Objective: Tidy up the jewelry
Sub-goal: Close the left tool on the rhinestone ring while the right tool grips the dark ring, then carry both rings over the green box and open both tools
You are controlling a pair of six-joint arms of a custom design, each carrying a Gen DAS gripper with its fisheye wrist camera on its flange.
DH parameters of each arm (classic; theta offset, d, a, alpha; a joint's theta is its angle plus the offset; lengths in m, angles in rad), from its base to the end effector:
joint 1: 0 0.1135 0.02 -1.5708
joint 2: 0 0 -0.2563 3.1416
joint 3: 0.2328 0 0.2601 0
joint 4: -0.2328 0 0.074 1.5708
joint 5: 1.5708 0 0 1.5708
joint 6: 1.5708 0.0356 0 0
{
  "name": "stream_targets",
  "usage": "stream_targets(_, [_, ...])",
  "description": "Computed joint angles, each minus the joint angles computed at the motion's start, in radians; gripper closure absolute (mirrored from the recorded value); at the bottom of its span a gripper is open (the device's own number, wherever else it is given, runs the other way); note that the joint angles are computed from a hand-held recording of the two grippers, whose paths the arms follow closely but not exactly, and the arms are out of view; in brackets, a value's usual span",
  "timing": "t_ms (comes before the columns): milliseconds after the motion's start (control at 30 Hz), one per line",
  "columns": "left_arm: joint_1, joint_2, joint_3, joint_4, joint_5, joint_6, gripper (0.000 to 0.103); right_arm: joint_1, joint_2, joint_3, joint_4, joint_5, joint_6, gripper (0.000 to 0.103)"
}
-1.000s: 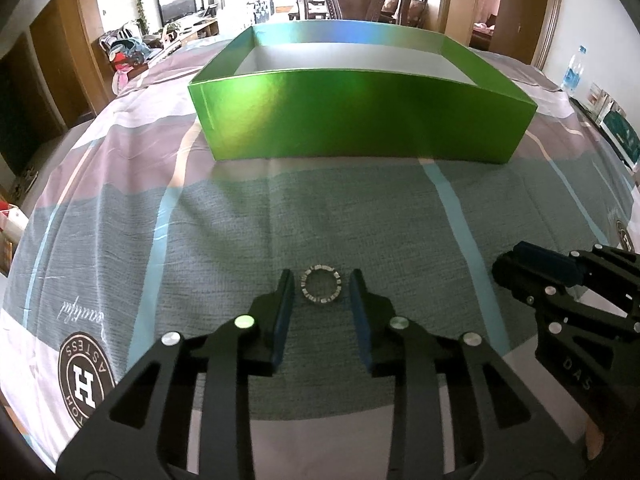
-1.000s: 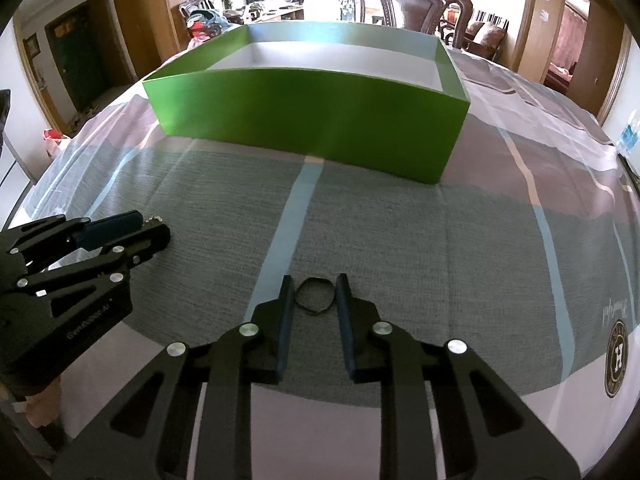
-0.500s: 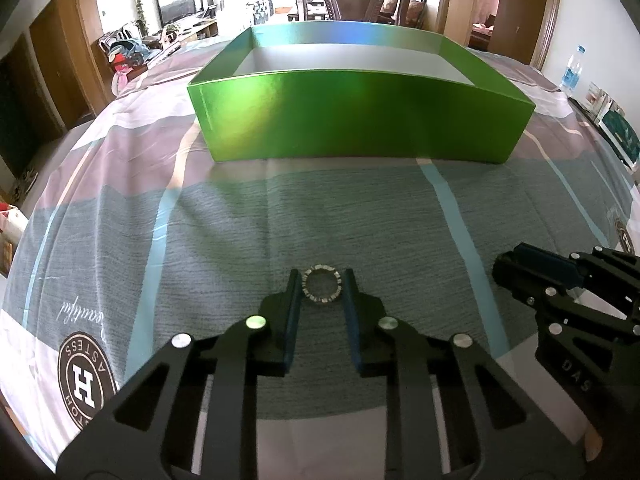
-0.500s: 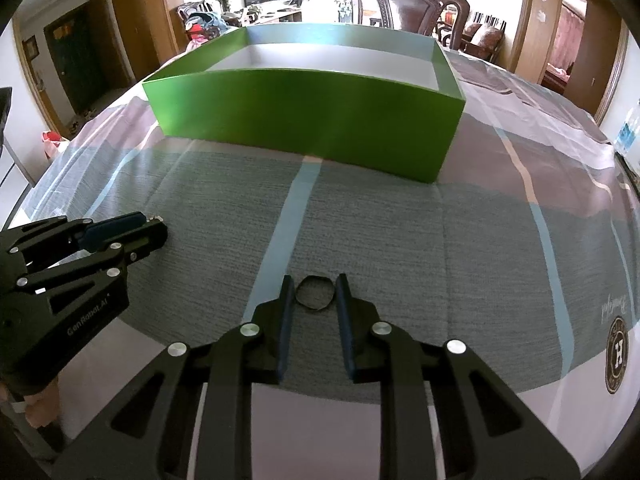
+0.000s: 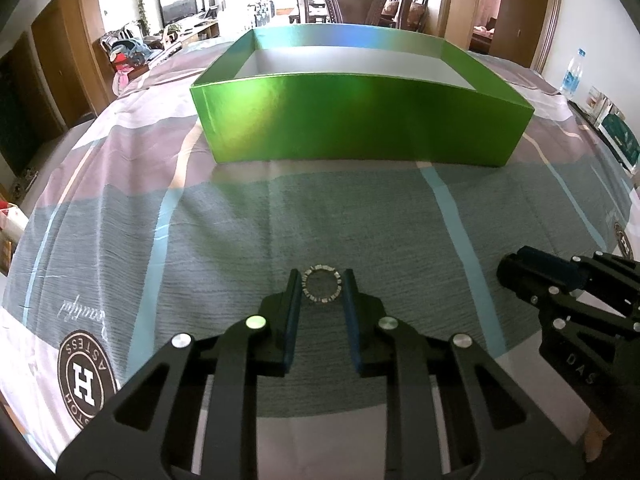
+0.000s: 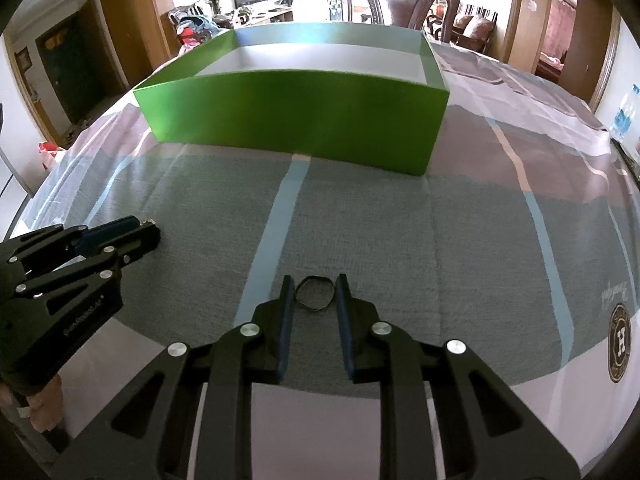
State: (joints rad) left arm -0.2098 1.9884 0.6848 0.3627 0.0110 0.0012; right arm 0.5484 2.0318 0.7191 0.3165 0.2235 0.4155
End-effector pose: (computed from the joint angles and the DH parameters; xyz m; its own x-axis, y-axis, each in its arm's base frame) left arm 0.3063 -0.0656 0.0310 -0.7901 0.1695 -0.5891 0.2156 0.9765 -0.0082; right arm 0.2735 0.1579 0.0224 -0.8191 -0.0391 -0.5724 -0.0819 0.9954 0.0492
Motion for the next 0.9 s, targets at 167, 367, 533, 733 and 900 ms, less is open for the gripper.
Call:
stream_targets(167, [0.006, -0.001, -0.001, 0.004, 0.01, 0.004, 0.082, 0.005, -0.006, -0.007, 0.001, 0.005, 0.007, 0.082])
stream_targets(367, [0.005, -0.067, -0.031, 0.006, 0.0, 0.019, 0.082, -0.012, -0.067, -0.036, 0.014, -0.008, -0.012, 0.082])
stream_targets(533, [-0.003, -0.173, -0.036, -0.025, -0.027, 0.054, 0.082, -0.053, -0.15, -0.023, -0.008, -0.041, -0.083, 0.082])
stream_targets(733, [0.013, -0.221, 0.12, -0.126, -0.006, 0.099, 0.082, -0.137, -0.213, 0.089, -0.047, -0.084, -0.17, 0.082])
stream_targets(900, [0.021, -0.054, 0.414, -0.229, 0.004, 0.093, 0.082, -0.207, -0.049, 0.328, -0.141, -0.111, -0.159, 0.082])
